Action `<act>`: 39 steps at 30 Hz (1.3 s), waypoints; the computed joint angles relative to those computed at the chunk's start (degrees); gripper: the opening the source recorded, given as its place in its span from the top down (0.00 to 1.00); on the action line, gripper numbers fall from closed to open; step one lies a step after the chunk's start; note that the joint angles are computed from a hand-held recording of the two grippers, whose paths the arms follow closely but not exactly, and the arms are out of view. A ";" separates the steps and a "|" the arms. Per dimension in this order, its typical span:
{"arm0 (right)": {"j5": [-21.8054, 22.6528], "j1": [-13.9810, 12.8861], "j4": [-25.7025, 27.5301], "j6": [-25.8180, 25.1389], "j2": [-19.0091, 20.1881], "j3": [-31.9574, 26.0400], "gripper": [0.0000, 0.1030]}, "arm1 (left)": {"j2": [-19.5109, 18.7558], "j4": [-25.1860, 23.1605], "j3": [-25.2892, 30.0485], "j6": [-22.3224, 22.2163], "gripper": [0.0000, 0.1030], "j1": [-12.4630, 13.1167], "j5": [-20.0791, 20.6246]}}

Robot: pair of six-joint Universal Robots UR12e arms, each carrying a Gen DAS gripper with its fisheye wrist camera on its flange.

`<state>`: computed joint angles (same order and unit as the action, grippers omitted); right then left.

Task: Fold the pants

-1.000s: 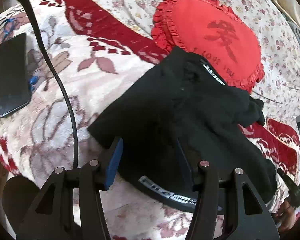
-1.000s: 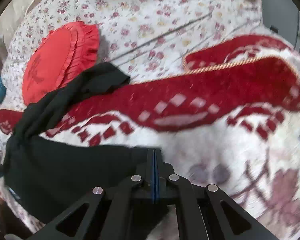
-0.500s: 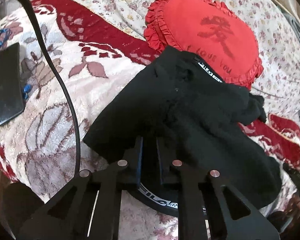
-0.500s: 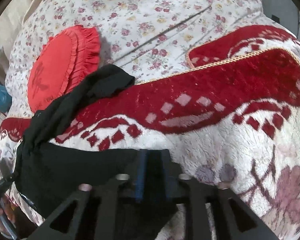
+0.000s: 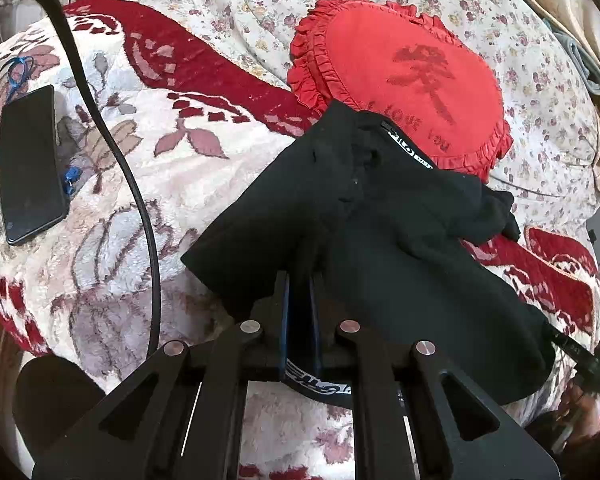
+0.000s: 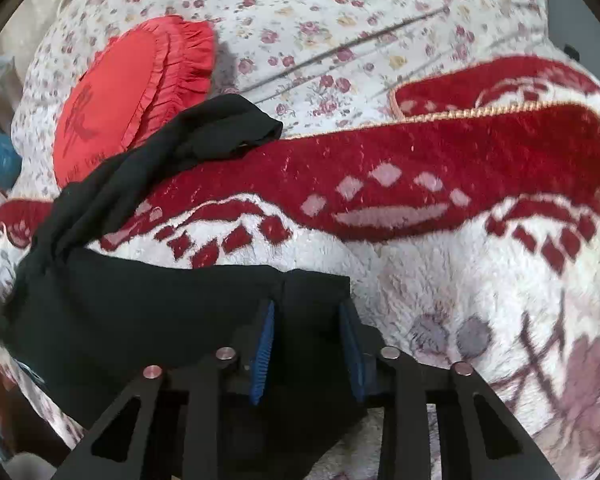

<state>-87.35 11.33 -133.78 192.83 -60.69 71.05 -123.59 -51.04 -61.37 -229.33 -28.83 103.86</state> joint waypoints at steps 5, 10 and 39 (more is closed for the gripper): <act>-1.90 0.16 -1.55 -0.70 -0.18 -0.24 0.85 | 0.16 -1.06 -0.20 0.05 0.92 -0.33 0.91; -5.39 0.96 -0.40 -1.97 1.23 -2.22 0.85 | -0.30 -2.76 0.12 -0.67 0.92 -0.39 1.28; 5.63 2.70 6.12 -6.07 5.29 -12.53 0.58 | -3.78 -8.51 6.39 6.14 0.58 -0.25 -1.04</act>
<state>-81.72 14.02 -127.66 186.76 -55.40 58.53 -127.37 -59.55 -54.98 -223.19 -29.08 102.82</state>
